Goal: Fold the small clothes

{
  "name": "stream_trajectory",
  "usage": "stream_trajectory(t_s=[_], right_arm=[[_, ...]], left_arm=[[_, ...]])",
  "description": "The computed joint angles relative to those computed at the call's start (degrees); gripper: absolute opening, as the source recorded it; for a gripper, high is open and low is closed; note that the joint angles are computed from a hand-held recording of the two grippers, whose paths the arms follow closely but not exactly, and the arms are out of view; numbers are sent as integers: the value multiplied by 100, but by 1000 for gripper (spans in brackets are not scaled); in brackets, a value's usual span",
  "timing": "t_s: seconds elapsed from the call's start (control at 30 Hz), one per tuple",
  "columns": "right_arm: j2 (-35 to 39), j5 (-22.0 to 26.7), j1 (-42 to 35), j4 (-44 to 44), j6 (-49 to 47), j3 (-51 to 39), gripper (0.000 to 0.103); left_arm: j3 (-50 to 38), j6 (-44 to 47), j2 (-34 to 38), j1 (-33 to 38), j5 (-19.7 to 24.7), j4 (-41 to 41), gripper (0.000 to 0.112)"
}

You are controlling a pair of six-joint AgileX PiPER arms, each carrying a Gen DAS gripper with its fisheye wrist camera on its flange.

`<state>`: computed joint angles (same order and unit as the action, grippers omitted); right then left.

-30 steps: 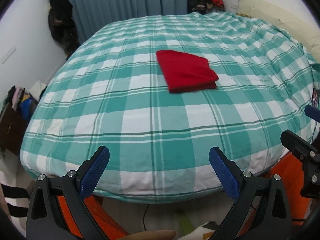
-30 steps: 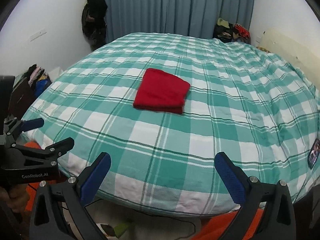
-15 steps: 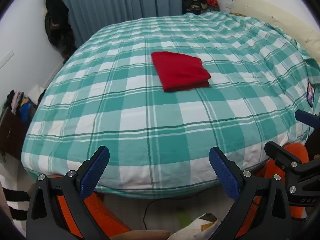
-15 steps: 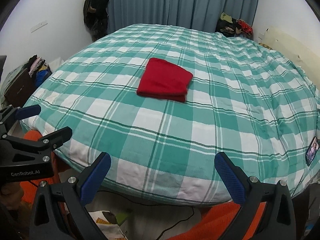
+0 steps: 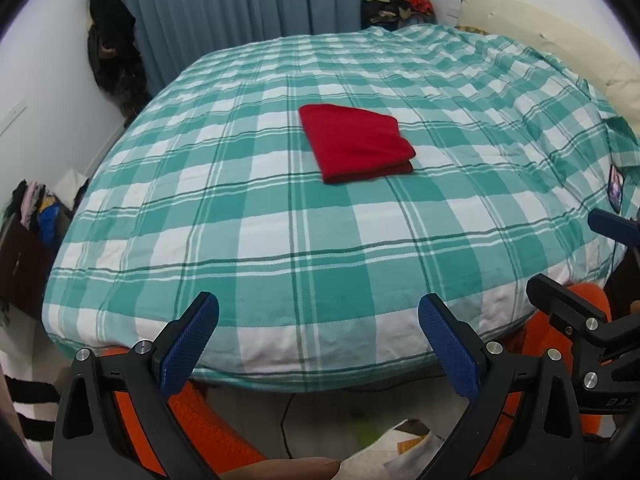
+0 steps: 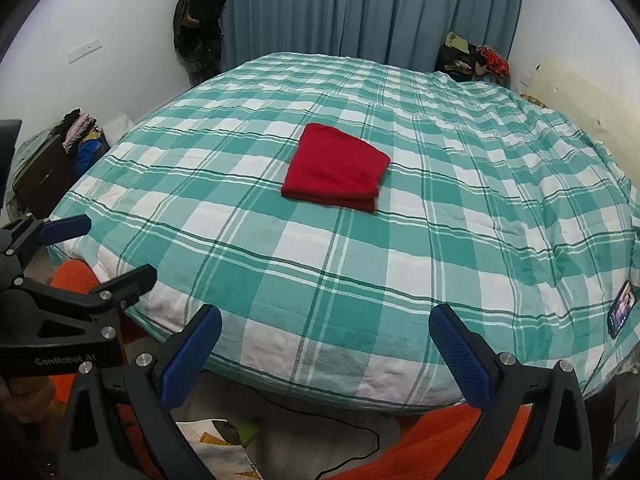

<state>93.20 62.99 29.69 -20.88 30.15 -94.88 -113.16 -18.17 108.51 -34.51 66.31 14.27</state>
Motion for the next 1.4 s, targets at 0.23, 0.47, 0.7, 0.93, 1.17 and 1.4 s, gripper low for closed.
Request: stream_trajectory(t_s=[0.23, 0.47, 0.7, 0.93, 1.17, 1.4], right_arm=[[23, 93, 50, -57, -30, -153, 102], [66, 246, 27, 44, -135, -313, 102], [77, 300, 42, 97, -210, -425, 102], [72, 337, 44, 119, -222, -430, 102], [59, 304, 57, 102, -225, -400, 102], [90, 307, 24, 174, -238, -395, 102]], left_arm=[[23, -34, -87, -23, 28, 66, 100], [6, -18, -111, -7, 59, 71, 100], [24, 5, -172, 45, 93, 105, 100], [5, 3, -181, 68, 133, 127, 100], [3, 5, -176, 75, 117, 119, 100], [-43, -10, -142, 89, 178, 146, 100]])
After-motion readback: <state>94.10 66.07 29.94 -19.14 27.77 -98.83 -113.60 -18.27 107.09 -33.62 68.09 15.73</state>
